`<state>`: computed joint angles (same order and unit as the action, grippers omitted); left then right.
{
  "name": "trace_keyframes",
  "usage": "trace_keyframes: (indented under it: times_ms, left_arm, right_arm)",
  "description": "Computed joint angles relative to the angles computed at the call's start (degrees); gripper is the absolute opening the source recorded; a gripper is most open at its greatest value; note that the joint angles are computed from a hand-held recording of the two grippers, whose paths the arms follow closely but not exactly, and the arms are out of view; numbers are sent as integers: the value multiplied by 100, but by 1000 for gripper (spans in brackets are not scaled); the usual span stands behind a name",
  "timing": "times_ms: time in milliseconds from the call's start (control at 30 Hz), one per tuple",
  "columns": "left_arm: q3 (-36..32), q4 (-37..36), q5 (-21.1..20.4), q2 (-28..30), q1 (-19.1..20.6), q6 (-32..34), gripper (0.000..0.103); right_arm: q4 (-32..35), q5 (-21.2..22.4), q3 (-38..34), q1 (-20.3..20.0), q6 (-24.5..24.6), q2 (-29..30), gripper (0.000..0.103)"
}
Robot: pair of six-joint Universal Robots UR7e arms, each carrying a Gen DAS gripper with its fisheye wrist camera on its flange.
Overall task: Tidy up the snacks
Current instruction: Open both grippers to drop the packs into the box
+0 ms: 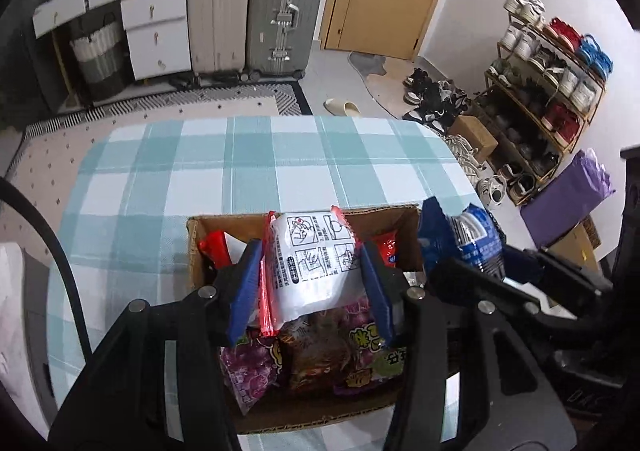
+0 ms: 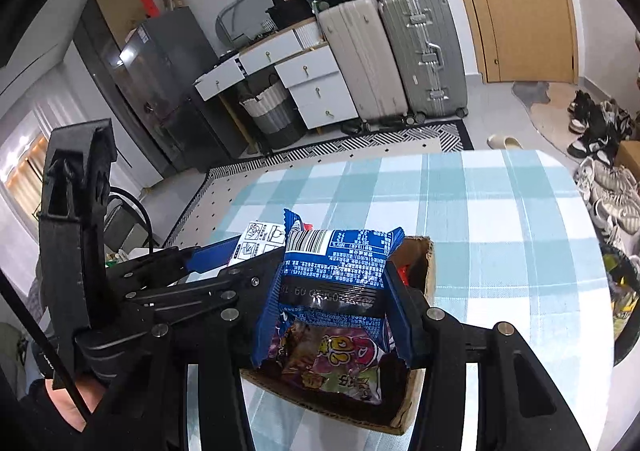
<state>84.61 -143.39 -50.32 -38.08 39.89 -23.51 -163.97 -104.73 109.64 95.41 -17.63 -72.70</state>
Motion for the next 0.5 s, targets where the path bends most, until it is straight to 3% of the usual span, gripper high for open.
trace_keyframes:
  times_ms: [67, 133, 233, 367, 433, 500]
  left_arm:
    - [-73, 164, -91, 13, 64, -107, 46]
    - [-173, 460, -167, 24, 117, -277, 52]
    - [-121, 342, -244, 1, 163, -252, 62]
    - [88, 206, 31, -144, 70, -237, 70]
    - [244, 79, 165, -250, 2, -231, 72]
    - [438, -62, 430, -359, -107, -212, 78]
  right_arm:
    - [30, 51, -11, -63, 47, 23, 50]
    - [13, 8, -1, -89, 120, 48, 53]
    - [-183, -33, 77, -83, 8, 46, 54]
    - [-297, 120, 182, -91, -65, -34, 58]
    - [-409, 136, 251, -65, -88, -87, 67]
    - [-533, 169, 331, -21, -115, -167, 68]
